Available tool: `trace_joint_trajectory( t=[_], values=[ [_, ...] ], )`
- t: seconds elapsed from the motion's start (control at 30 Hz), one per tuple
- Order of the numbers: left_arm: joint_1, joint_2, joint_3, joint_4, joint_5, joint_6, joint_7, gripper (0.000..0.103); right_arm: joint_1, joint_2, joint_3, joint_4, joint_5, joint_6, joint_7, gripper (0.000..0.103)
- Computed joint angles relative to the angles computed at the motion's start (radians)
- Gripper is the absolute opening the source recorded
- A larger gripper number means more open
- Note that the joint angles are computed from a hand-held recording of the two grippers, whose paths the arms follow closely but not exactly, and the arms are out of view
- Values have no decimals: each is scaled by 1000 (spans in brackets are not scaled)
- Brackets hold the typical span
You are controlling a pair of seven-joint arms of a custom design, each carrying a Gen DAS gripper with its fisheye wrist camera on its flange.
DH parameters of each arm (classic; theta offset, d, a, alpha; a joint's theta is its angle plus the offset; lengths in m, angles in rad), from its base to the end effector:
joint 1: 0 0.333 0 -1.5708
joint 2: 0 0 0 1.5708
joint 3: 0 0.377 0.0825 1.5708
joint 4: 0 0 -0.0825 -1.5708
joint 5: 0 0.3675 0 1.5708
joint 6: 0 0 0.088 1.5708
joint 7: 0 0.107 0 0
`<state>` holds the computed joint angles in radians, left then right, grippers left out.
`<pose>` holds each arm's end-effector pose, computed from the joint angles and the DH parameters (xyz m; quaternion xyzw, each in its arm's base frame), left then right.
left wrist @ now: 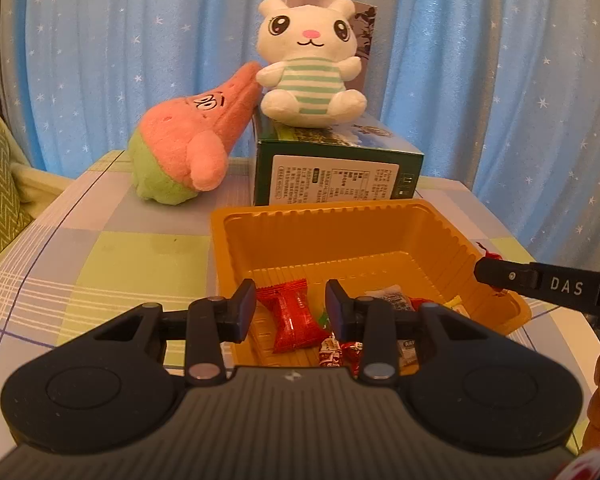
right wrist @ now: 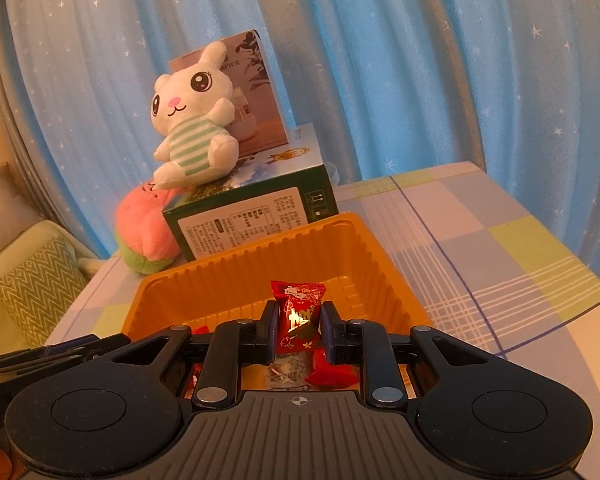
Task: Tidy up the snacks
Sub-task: 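Open both tools to release the red candies into the orange tray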
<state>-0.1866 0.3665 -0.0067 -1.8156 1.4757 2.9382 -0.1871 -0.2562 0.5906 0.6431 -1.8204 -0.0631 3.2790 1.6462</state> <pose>0.6397 -0.1901 0.4469 -0.6865 0.5638 -0.3385 0.3103 0.6932 0.1802 0.4455 -0.6528 0.5834 -0.1449 0.4609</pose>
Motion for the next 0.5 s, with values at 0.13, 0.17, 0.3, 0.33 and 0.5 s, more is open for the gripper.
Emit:
trace_joint_trajectory(
  t=[0.13,0.17,0.3,0.33,0.5],
  values=[
    [-1,-1,-3,-10,-36,-10,44,34,-17,11,27,3,-7,6,2,22],
    [-2,0,-2,-12,-44,-10,54,34,-24,16,38,6,-11,6,2,22],
    [-9,2,8,-11,-55,-8,65,34,-47,40,76,16,-32,21,8,22],
    [-11,2,10,-12,-53,-8,64,34,-53,45,85,19,-39,20,12,22],
    [-15,2,13,-13,-53,-14,67,35,-44,65,89,38,-53,14,25,22]
  ],
)
